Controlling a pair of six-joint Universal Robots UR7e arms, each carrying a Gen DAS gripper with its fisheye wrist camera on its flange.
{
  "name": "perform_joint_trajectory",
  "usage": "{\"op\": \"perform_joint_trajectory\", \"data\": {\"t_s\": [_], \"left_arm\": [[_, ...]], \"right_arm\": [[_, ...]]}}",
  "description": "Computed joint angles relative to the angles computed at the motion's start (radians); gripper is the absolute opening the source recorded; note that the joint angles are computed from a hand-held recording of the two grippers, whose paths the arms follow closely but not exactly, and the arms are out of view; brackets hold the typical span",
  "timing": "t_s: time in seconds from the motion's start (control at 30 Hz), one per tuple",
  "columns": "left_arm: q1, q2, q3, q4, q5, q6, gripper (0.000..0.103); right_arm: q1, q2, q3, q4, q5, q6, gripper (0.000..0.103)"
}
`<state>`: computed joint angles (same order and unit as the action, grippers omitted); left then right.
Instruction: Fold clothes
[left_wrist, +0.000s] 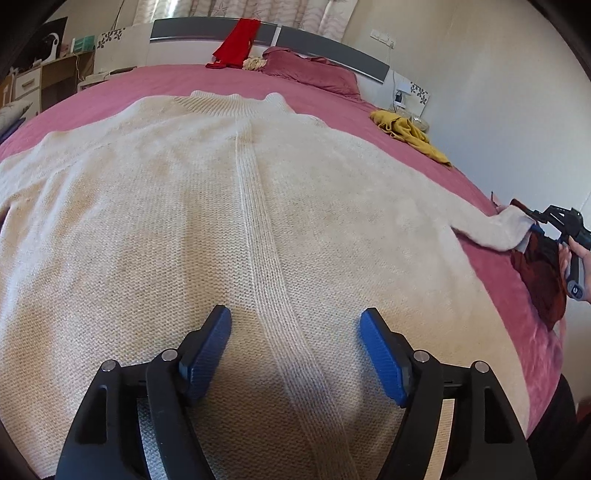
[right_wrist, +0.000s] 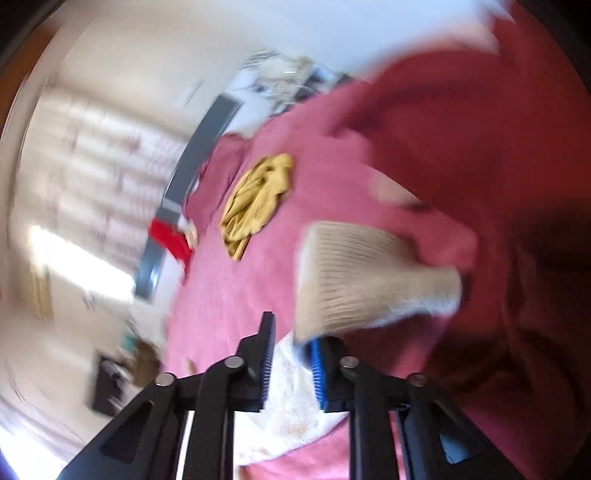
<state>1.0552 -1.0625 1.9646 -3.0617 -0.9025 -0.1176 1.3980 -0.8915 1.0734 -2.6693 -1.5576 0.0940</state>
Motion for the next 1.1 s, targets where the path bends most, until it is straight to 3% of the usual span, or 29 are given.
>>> {"op": "perform_joint_trajectory", "data": {"t_s": [0.1, 0.2, 0.33, 0.5, 0.73, 0.8, 0.83, 0.97, 1.03, 1.1], "left_arm": [[-0.002, -0.01, -0.006, 0.026, -0.006, -0.031, 0.074], [0.0, -0.039, 0.002, 0.037, -0.036, -0.091, 0.074], [0.01, -0.108, 0.061, -0.023, -0.088, -0.192, 0.074], [0.01, -0.207, 0.161, -0.096, -0.066, -0.266, 0.074], [0.007, -0.329, 0.259, -0.113, -0.018, -0.306, 0.074], [0.012, -0.347, 0.272, -0.115, -0.014, -0.305, 0.074], [0.016, -0.35, 0.274, -0.114, -0.012, -0.307, 0.074], [0.029, -0.335, 0.266, -0.139, -0.019, -0.308, 0.074], [0.03, -0.319, 0.252, -0.153, -0.015, -0.301, 0.074], [0.031, -0.303, 0.235, -0.163, -0.014, -0.293, 0.074]], "right_arm": [[0.065, 0.037, -0.067, 0.044, -0.087, 0.009, 0.01], [0.167, 0.121, -0.168, 0.053, -0.164, -0.113, 0.009], [0.302, 0.254, -0.268, 0.064, -0.14, -0.295, 0.008], [0.431, 0.453, -0.365, 0.127, -0.096, -0.44, 0.008], [0.504, 0.634, -0.334, 0.231, -0.208, -0.55, 0.008], [0.501, 0.669, -0.349, 0.348, -0.214, -0.543, 0.022], [0.499, 0.676, -0.348, 0.363, -0.217, -0.564, 0.03], [0.497, 0.604, -0.24, 0.368, -0.166, -0.69, 0.031], [0.479, 0.524, -0.15, 0.369, -0.093, -0.707, 0.031], [0.46, 0.448, -0.05, 0.286, -0.011, -0.731, 0.031]]}}
